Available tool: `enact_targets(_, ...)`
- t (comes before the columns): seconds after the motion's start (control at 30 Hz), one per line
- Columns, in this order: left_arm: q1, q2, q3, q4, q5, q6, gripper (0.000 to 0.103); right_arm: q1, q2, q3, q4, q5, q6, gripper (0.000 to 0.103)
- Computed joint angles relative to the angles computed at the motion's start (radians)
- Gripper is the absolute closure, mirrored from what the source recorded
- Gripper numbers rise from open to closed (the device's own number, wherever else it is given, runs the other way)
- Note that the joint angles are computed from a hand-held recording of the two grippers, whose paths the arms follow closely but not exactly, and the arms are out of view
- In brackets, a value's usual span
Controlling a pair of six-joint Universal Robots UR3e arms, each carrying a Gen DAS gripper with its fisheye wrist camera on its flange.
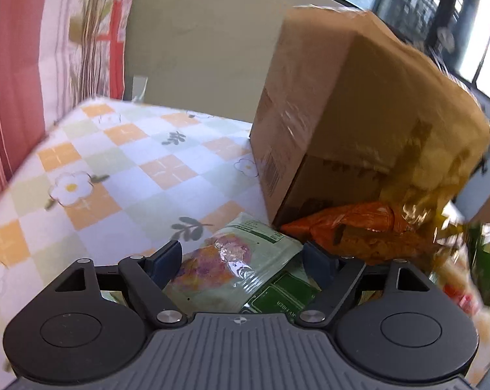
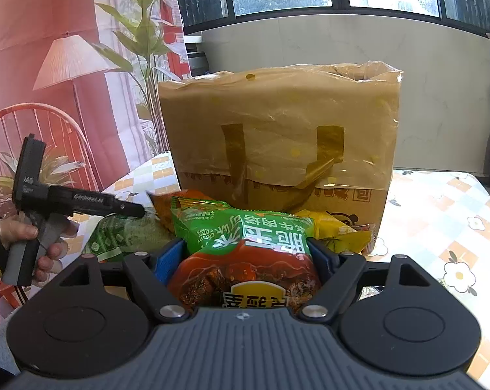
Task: Organize snacks
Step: 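Grasp the pale green vegetable-cracker bag with the left tool while the right tool holds the noodle bag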
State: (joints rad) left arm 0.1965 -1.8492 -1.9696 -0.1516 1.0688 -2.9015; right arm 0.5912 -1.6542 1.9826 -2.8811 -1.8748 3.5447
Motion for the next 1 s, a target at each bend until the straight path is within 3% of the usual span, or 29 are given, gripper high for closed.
enact_targets(0.23, 0.012, 0.060, -0.084, 0.056, 0.068, 0.003, 0.019, -0.002, 0.007, -0.005, 0.000, 0.019, -0.004, 0.023)
enact_targets(0.47, -0.009, 0.010, -0.005, 0.065, 0.290, -0.183, 0.019, 0.006, 0.006, -0.008, 0.000, 0.013, 0.002, 0.023)
enact_targets(0.57, 0.039, 0.041, 0.012, -0.011, 0.204, -0.144, 0.020, 0.012, -0.001, 0.002, -0.016, 0.012, -0.006, 0.023)
enact_targets(0.63, 0.088, 0.075, 0.000, -0.058, 0.104, -0.082, 0.017, 0.011, -0.010, 0.014, -0.029, 0.012, -0.012, 0.023)
enact_targets(0.77, 0.145, 0.151, -0.034, -0.174, -0.007, 0.065, 0.010, 0.004, -0.019, 0.026, -0.033, 0.015, 0.004, 0.023)
enact_targets(0.87, 0.161, 0.192, -0.065, -0.222, -0.040, 0.206, 0.009, -0.001, -0.018, 0.028, -0.034, 0.024, 0.012, 0.023)
enact_targets(1.0, 0.174, 0.230, -0.101, -0.241, -0.050, 0.300, 0.009, 0.006, -0.009, 0.018, -0.032, 0.027, 0.008, 0.023)
